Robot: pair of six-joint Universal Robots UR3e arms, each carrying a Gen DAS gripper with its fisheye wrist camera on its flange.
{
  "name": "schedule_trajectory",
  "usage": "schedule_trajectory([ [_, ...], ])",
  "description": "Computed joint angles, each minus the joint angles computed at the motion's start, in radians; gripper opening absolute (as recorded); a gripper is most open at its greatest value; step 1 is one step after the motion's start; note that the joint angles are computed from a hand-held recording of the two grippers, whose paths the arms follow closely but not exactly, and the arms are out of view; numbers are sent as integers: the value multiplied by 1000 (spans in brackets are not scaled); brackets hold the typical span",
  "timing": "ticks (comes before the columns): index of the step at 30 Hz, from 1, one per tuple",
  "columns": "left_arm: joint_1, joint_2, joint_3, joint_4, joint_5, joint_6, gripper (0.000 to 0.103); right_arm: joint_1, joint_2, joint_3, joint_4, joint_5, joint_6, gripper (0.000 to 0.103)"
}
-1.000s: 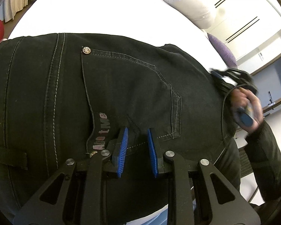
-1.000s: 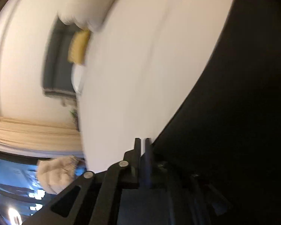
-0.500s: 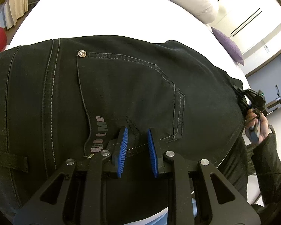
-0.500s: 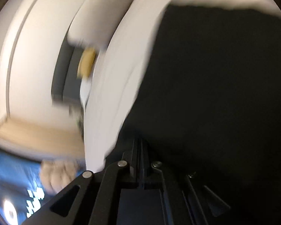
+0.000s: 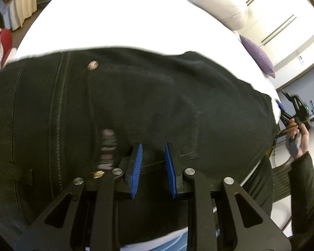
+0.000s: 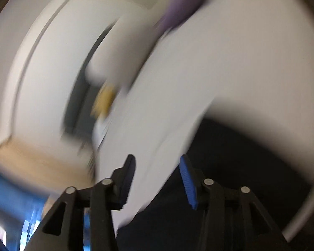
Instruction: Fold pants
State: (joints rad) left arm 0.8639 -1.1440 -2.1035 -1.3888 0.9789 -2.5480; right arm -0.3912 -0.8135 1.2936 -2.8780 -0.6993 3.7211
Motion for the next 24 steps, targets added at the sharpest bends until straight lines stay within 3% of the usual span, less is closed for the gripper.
schedule_trajectory([
  [3,-36,-5,61,-9,-64,2,21,170,105,-169,213,33,-109,52],
  [5,-94,-68,86,78,-55,-40,21,247,206,-328,373,31,-162,51],
  [6,-114,-110,92,119,-43,-56,21,288,250,-391,392,-13,-134,36],
  [8,-112,-175,77,181,-17,-80,21,290,289,-408,311,-45,-71,17],
  [10,-48,-190,39,176,-11,-62,21,255,221,-280,219,-75,-15,17],
  [11,5,-171,18,134,-48,-12,21,222,125,-175,253,-110,-39,26],
  [12,54,-147,-1,92,-68,34,21,188,20,-70,248,-197,-75,48],
  [13,92,-124,-20,66,-73,70,21,152,-85,34,231,-253,-124,60],
  [14,130,-104,-31,36,-81,103,21,113,-189,139,242,-259,-147,81],
  [15,160,-85,-38,7,-88,121,21,63,-283,244,197,-238,-173,87],
  [17,177,-59,-39,-12,-88,118,21,-30,-437,426,110,-185,-183,87],
  [19,143,-45,-34,12,-83,85,21,-148,-550,542,149,-136,-255,87],
  [21,91,-51,-30,31,-95,53,21,-208,-659,660,168,-145,-237,86],
  [24,-33,-107,-28,149,-11,-32,21,-319,-723,812,149,-91,-201,83],
])
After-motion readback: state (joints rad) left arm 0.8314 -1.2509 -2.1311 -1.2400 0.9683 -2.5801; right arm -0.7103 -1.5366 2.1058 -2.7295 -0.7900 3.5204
